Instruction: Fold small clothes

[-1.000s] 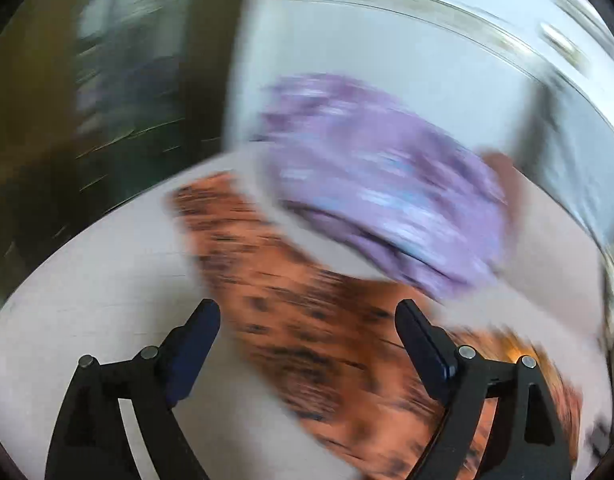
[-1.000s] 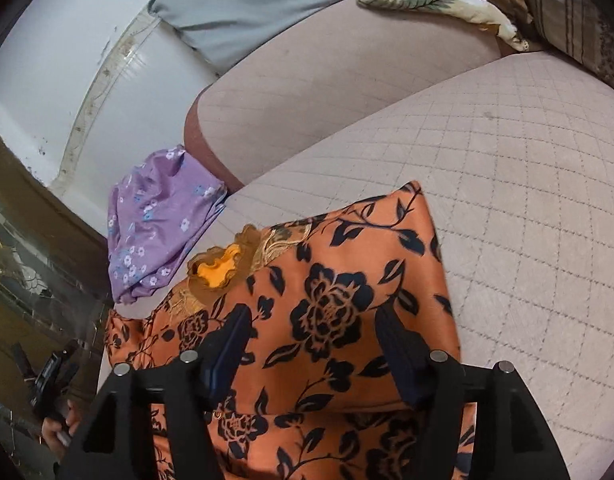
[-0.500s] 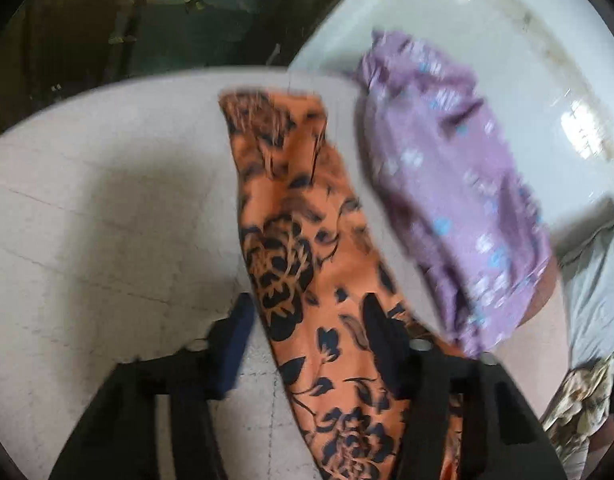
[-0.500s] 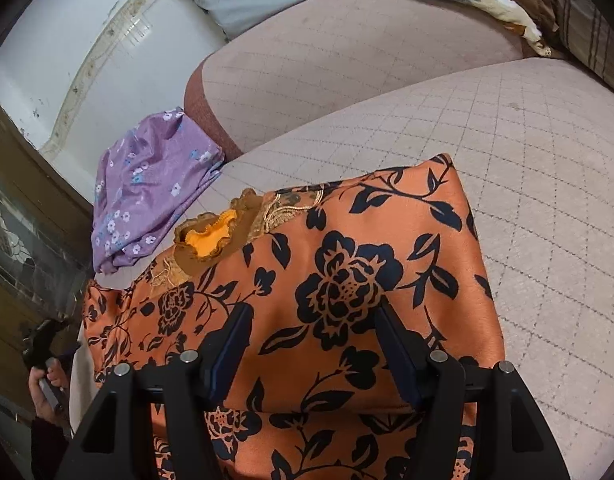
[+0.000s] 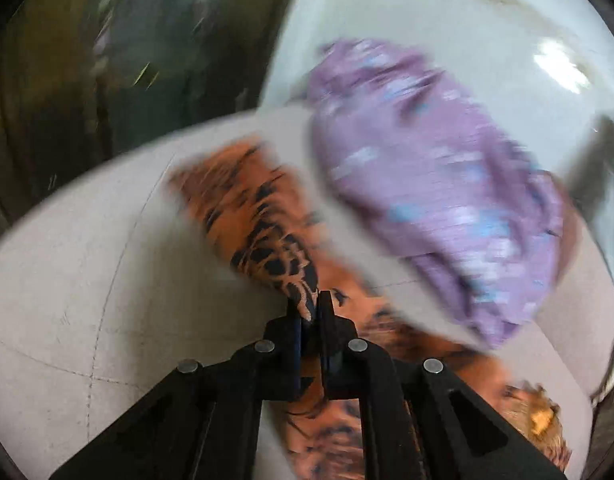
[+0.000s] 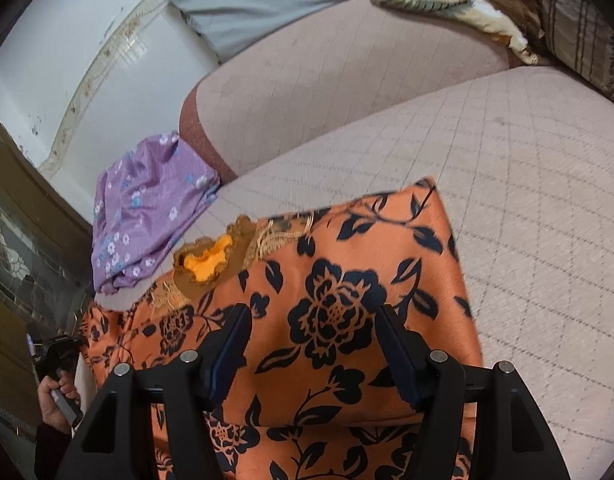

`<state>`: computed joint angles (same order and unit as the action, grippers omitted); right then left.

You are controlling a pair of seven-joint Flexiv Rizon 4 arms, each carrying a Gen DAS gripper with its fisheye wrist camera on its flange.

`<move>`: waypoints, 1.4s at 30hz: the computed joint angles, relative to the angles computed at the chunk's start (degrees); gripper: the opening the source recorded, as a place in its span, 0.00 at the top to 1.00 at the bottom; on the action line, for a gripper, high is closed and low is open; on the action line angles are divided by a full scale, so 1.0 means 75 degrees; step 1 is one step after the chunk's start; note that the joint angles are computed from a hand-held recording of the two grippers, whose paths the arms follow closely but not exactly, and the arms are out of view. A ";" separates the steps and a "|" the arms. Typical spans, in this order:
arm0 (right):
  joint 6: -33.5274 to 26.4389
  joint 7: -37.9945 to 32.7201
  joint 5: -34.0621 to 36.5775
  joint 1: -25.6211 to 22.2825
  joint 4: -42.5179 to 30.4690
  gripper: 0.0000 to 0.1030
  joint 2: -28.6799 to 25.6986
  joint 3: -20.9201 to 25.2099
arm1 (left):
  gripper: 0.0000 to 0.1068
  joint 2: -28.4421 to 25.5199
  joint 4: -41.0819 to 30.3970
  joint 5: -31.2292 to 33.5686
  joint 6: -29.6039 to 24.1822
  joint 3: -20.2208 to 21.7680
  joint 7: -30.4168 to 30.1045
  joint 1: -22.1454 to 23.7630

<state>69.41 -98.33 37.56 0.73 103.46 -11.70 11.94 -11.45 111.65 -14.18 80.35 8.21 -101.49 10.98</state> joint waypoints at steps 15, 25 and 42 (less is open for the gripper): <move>0.0302 -0.0567 0.1935 -0.0514 -0.0098 0.34 0.0732 -0.0361 | 0.43 0.0495 -0.0464 0.4509 -0.1398 -0.1219 0.1755 -0.3399; -0.0635 -0.0621 0.1757 -0.0228 -0.0149 0.25 0.0879 -0.0608 | 0.32 0.1796 0.0191 0.6065 -0.1556 -0.0793 -0.1128 -0.2507; -0.2591 0.2438 -0.6016 0.2657 -0.2548 0.26 -0.1687 -0.0556 | 0.29 0.0407 -0.0663 0.4375 -0.3685 -0.0422 -0.2488 -0.1567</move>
<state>49.98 -80.04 -7.56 20.66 84.35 -24.35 7.77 -8.40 106.68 18.64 52.71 5.05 -120.15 -0.77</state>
